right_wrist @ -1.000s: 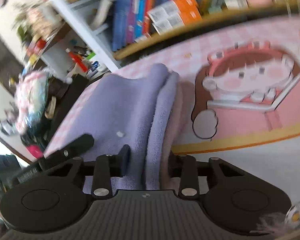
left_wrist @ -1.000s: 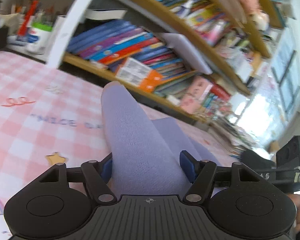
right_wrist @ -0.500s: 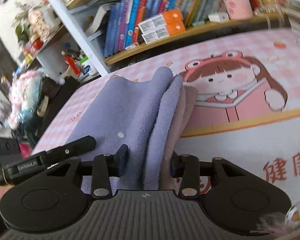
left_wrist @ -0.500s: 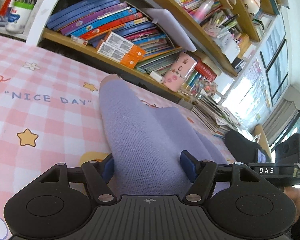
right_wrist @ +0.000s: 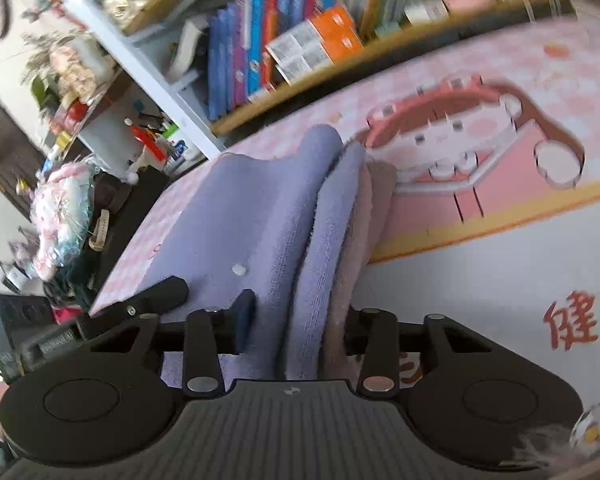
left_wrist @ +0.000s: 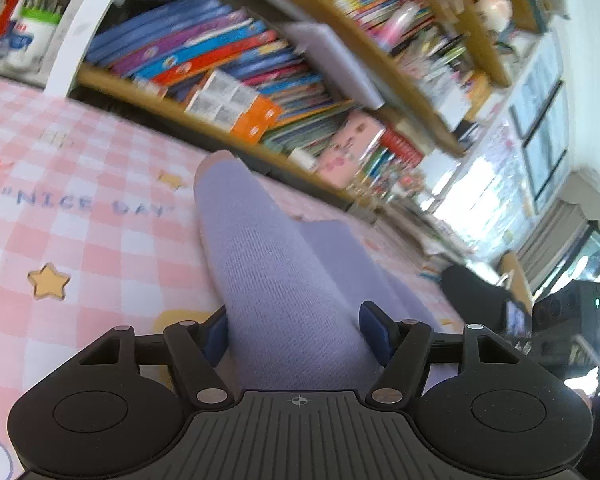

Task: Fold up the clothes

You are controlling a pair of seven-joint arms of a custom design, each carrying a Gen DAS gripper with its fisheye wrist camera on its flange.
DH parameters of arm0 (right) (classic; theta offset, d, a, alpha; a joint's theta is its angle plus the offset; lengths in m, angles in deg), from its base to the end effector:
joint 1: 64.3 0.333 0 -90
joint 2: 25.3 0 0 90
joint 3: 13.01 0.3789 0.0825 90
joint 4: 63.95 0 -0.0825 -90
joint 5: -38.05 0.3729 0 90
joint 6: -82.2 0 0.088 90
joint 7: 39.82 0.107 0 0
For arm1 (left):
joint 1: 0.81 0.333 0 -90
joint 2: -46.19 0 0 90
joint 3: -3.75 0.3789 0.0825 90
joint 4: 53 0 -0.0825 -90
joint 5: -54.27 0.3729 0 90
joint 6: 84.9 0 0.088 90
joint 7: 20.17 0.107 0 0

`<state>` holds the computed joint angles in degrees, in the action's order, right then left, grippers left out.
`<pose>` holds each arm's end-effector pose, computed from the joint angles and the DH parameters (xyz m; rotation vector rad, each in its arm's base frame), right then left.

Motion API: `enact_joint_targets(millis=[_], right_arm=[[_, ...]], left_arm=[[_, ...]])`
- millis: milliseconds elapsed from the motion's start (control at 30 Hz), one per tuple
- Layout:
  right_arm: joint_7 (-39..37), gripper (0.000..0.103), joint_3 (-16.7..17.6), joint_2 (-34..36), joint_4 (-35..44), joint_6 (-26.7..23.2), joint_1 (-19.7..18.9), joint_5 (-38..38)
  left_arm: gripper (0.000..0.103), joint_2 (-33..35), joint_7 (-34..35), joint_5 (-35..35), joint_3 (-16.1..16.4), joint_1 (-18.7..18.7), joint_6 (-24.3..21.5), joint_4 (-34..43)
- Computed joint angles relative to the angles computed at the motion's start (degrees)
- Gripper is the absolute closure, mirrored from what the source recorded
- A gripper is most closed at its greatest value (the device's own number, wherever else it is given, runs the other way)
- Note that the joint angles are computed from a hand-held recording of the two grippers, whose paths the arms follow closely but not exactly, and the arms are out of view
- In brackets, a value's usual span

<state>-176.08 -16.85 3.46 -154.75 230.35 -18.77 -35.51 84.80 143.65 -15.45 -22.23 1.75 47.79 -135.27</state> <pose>0.5354 0.5136 0.4501 -1.0099 1.9215 -0.4833 0.7373 -0.2364 0.4222 0.9621 -2.1926 1.6591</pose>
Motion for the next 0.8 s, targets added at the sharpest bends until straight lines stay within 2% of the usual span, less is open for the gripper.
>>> enact_joint_targets(millis=[100, 200, 333, 433, 633, 800], right_arm=[[-5.05, 0.069, 0.01, 1.22, 2.06, -5.49, 2.28, -1.03], [-2.72, 0.071, -0.61, 1.26, 2.13, -6.27, 3.32, -4.86], [-1.46, 0.071, -0.37, 0.87, 2.22, -7.12, 2.91, -9.03], [-1.49, 0.071, -0.13, 0.99, 2.94, -6.43, 1.42, -11.39], [-4.99, 0.072, -0.61, 2.77, 6.53, -2.96, -1.83, -13.29], [-8.13, 0.073, -2.21, 4.44, 9.97, -1.10, -3.53, -14.51]], left_arm=[[0.037, -0.21, 2.36, -2.49, -0.92, 0.98, -0.14, -0.66], [0.040, -0.34, 3.28, -4.34, -0.80, 1.02, 0.06, -0.86], [0.041, 0.44, 0.70, -4.80, -0.08, 0.22, 0.10, 0.57], [0.045, 1.92, -3.95, -3.14, 0.50, -1.05, 1.05, 3.16], [0.049, 5.47, -6.79, 0.31, -0.65, -2.98, 5.77, 9.76], [0.049, 12.95, -13.38, 7.34, -1.45, -6.07, 6.21, 22.96]])
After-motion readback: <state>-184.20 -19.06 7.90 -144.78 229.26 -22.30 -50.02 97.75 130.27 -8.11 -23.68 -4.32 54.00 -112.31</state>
